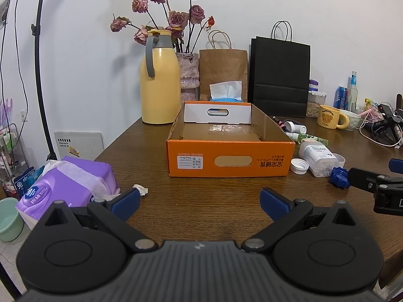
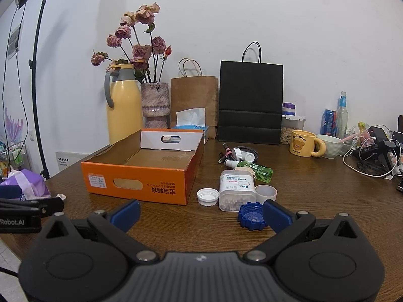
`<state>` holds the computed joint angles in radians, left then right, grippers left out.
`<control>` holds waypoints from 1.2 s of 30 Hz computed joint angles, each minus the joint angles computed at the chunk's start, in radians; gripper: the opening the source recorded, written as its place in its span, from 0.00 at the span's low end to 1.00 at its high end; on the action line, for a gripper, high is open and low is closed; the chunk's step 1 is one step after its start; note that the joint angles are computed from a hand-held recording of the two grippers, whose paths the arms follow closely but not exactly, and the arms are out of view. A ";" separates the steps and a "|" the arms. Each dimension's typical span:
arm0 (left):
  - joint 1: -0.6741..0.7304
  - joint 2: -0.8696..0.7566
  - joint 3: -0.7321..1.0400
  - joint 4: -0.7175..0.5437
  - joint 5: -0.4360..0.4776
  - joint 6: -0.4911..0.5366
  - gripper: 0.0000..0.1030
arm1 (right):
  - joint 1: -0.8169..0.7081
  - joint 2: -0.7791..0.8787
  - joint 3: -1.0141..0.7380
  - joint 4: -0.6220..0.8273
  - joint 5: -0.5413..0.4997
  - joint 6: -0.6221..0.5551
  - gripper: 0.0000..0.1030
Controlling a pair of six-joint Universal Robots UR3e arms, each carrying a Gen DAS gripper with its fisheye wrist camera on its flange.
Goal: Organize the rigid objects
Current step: 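Move the right gripper toward the blue bottle cap on the table, then close the right gripper on the blue bottle cap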
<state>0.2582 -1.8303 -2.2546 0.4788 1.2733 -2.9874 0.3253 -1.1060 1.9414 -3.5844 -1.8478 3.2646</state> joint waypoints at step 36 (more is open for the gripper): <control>-0.081 -0.174 0.640 -0.516 0.144 -0.019 1.00 | -0.175 0.178 -0.326 0.283 0.062 -0.099 1.00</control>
<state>0.1768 -2.0044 -1.6149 -0.0371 1.4177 -3.0068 0.1505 -0.9282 1.6157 -3.3017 -1.7860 3.1652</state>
